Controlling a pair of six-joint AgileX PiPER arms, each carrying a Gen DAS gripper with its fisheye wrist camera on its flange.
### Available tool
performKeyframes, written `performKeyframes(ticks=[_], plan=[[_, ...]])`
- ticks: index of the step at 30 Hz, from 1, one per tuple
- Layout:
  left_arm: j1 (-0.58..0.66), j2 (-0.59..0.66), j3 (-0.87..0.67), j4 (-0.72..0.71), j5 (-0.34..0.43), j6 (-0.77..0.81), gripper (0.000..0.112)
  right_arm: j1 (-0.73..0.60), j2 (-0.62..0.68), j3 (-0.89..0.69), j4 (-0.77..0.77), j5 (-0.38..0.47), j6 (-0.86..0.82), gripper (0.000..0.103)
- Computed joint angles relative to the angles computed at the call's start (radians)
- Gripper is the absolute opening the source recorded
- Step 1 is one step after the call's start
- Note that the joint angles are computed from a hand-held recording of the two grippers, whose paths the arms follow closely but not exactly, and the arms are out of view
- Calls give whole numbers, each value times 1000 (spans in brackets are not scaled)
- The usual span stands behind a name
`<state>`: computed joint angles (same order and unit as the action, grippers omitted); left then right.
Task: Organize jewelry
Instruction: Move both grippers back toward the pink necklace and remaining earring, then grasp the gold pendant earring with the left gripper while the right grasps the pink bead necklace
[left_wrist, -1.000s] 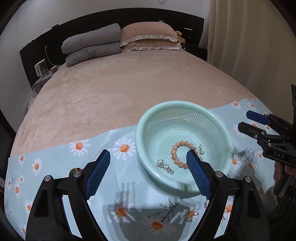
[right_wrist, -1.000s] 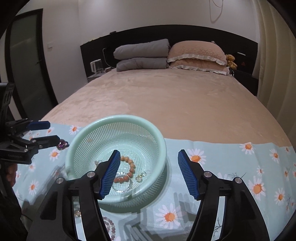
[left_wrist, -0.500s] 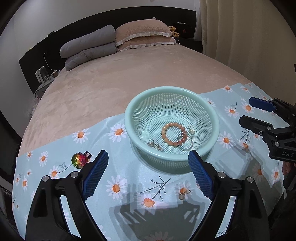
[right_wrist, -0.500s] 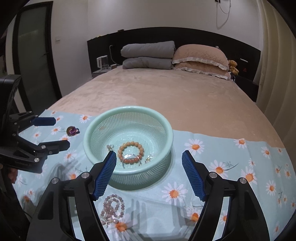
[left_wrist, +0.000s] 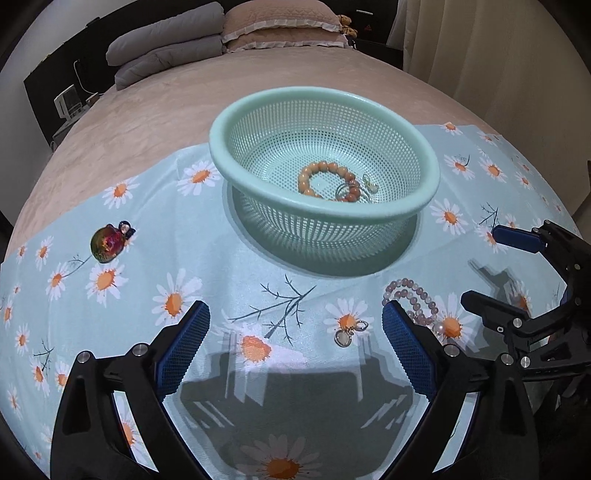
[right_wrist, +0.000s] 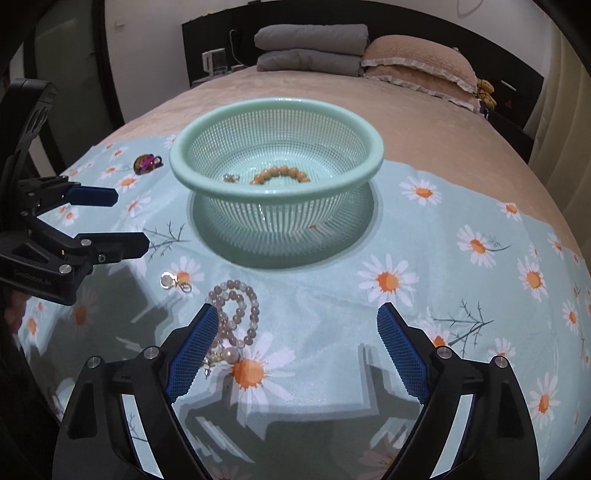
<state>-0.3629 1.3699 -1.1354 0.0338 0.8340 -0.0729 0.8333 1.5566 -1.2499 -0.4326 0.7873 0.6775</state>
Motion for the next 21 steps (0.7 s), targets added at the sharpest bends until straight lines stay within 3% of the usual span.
performKeyframes(ticks=[9, 13, 16, 21], plan=[[-74, 12, 100, 141, -95, -85, 93, 4, 64, 24, 16, -57, 20, 83], [-85, 31, 107, 154, -109, -79, 78, 4, 108, -23, 8, -24, 13, 78], [-75, 49, 111, 95, -117, -19, 64, -2, 126, -45, 22, -29, -4, 66], [-81, 39, 142, 62, -155, 16, 51, 5, 154, -60, 36, -45, -41, 41]])
